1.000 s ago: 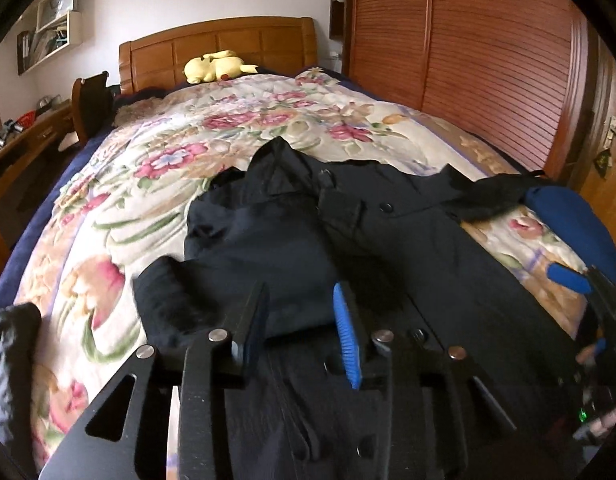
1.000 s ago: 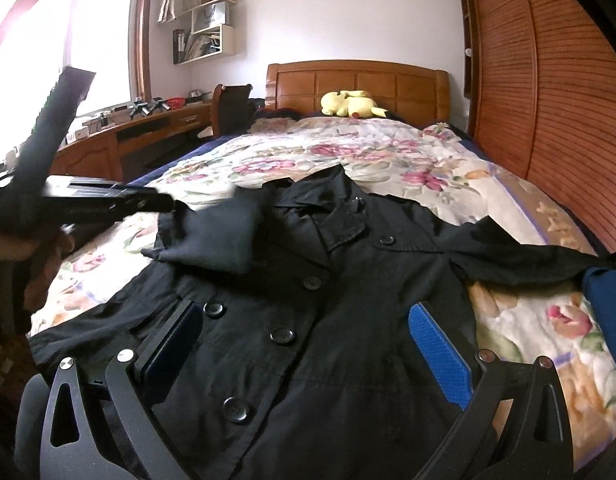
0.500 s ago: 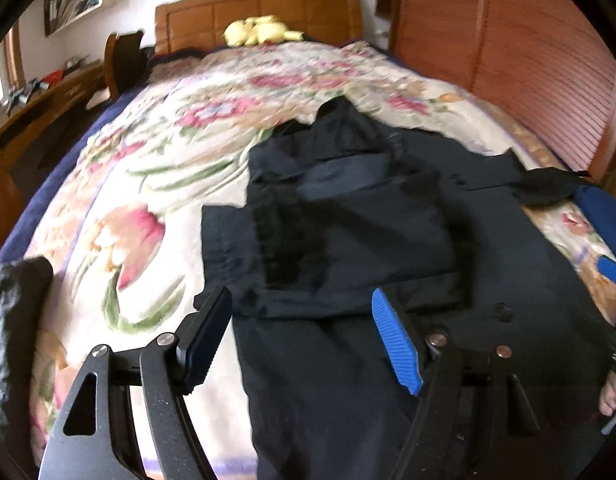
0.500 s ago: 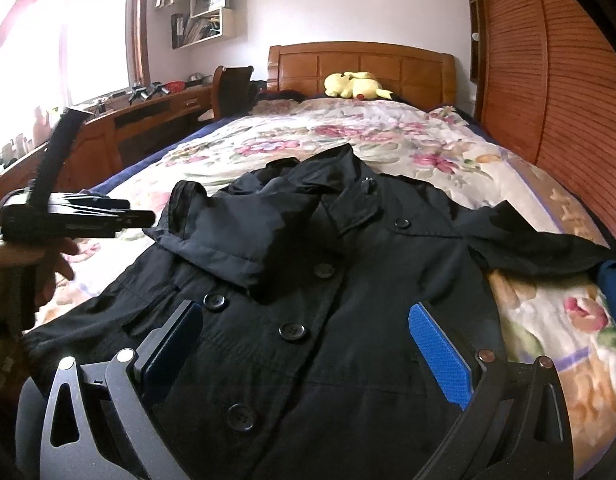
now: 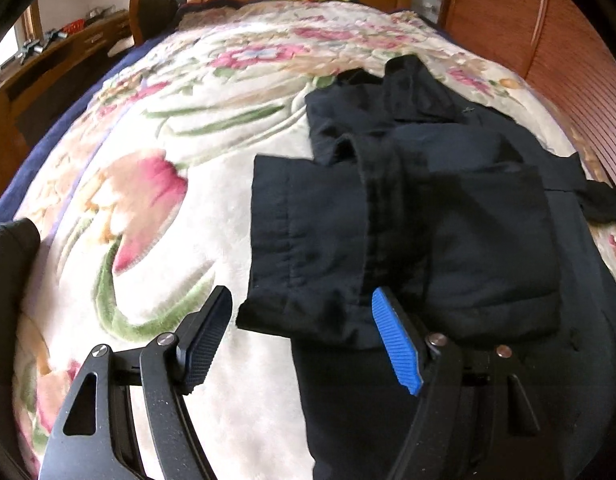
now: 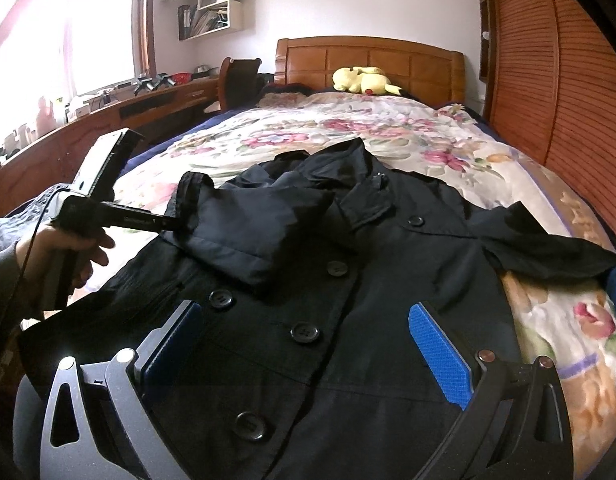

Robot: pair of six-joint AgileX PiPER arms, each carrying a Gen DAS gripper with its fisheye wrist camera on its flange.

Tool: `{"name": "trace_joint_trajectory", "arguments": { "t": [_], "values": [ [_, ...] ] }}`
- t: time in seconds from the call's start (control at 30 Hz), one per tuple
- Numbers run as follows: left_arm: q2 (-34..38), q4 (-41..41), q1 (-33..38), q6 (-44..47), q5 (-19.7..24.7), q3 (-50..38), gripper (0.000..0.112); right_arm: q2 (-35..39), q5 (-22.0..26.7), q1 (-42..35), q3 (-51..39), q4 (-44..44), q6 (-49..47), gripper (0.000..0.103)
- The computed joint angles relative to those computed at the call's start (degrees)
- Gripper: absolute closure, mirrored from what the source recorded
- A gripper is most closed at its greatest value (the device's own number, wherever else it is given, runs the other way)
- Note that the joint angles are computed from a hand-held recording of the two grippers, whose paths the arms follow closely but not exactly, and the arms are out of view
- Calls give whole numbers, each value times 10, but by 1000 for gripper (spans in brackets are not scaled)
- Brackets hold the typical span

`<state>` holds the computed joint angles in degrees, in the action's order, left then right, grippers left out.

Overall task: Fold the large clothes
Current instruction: 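Lift the held sleeve with the left tool and lay it across the coat front, then open the left tool and withdraw it from the folded sleeve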

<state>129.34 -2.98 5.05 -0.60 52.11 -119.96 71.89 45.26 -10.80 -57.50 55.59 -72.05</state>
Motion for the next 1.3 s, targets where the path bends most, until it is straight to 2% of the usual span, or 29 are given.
{"name": "trace_joint_trajectory", "arguments": {
  "t": [0.1,0.27,0.3,0.37,0.43,0.53,0.6,0.87,1.1,1.3],
  "values": [
    [24,-24,11,10,26,-29,39,-1,-2,6,0,-2,1,1],
    [22,-67,26,17,27,-18,41,-11,-11,11,10,-2,-16,1],
    [18,-74,27,26,27,-14,46,-13,-12,10,12,0,-22,1],
    [4,-64,21,34,16,5,70,-15,-16,11,14,-2,-24,1],
    [-14,-36,11,31,-1,24,85,-14,-13,5,14,2,-29,1],
    [-60,4,-8,18,-48,72,97,-18,-12,-4,16,4,-33,1],
    [-92,41,-26,-2,-78,98,99,-21,-12,-12,18,7,-36,1],
    [-160,69,-95,-24,-111,107,100,-33,32,-90,23,35,-69,1],
    [-182,47,-167,-9,-106,72,100,-47,85,-183,26,57,-99,1],
    [-169,11,-219,25,-82,33,100,-46,107,-238,24,68,-103,1]
  ]
}}
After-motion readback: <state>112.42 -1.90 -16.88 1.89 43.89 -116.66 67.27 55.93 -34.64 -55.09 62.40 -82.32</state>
